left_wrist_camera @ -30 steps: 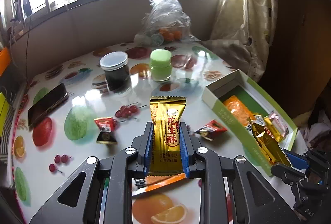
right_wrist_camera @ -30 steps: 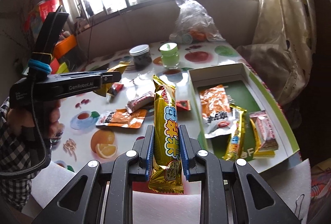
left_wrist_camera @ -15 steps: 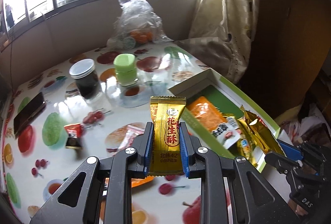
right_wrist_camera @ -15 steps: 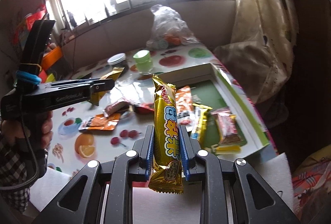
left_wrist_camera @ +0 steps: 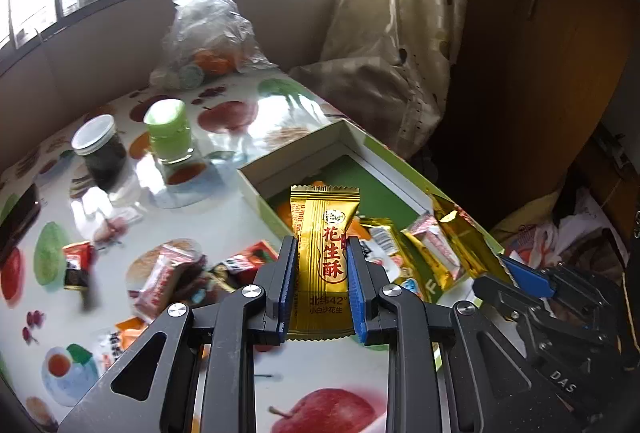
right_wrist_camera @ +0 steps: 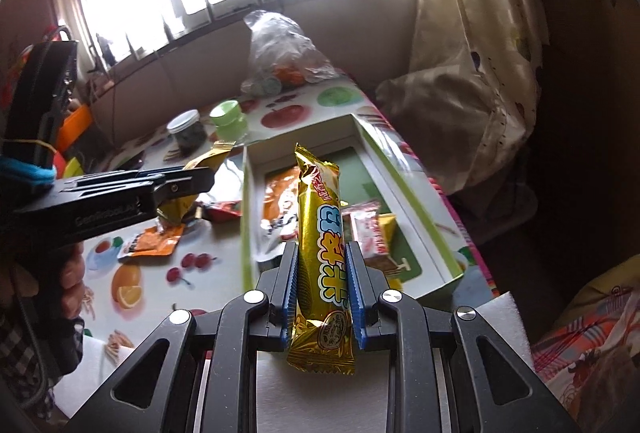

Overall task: Organize snacks
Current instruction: 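Carry both packets into the green box and open both grippers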

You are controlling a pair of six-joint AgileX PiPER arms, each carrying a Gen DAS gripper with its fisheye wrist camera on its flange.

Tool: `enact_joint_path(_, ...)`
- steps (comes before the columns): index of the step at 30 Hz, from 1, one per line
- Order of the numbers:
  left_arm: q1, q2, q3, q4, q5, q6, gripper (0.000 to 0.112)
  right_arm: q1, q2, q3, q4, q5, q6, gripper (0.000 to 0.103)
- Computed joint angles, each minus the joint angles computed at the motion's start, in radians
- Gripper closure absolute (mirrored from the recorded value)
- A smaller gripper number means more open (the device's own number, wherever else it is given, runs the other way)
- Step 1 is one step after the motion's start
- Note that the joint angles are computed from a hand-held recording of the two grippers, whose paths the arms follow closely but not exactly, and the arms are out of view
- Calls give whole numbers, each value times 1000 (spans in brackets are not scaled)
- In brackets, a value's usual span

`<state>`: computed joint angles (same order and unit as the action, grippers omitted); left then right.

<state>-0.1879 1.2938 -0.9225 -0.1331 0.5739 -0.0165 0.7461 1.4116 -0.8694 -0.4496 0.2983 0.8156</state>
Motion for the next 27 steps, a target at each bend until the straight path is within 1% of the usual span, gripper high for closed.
enact_joint_path(3, -11, 27, -9, -28, -6, 7, 88, -19, 12, -2, 13, -3, -20, 82)
enact_joint_path(6, -33, 53, -11, -20, -17, -16, 88, -26, 25, -5, -8, 3, -3, 81)
enact_joint_path(8, -44, 72, -14, -16, -20, -31, 88, -38, 38, -10, 24, -1, -36, 81)
enact_joint_path(14, -72, 116, -28, 14, -29, -85, 88, -46, 89, -42, 26, 4, -56, 81)
enact_joint_path(17, -80, 134, -37, 18, -26, -92, 88, -54, 105, -50, 55, -7, -90, 81)
enact_joint_path(24, -94, 174, -50, 27, -36, -115, 88, -44, 125, -59, -8, -15, -57, 81)
enact_joint_path(27, -91, 188, -56, 21, -30, -116, 88, -50, 131, -65, 33, -24, -104, 81)
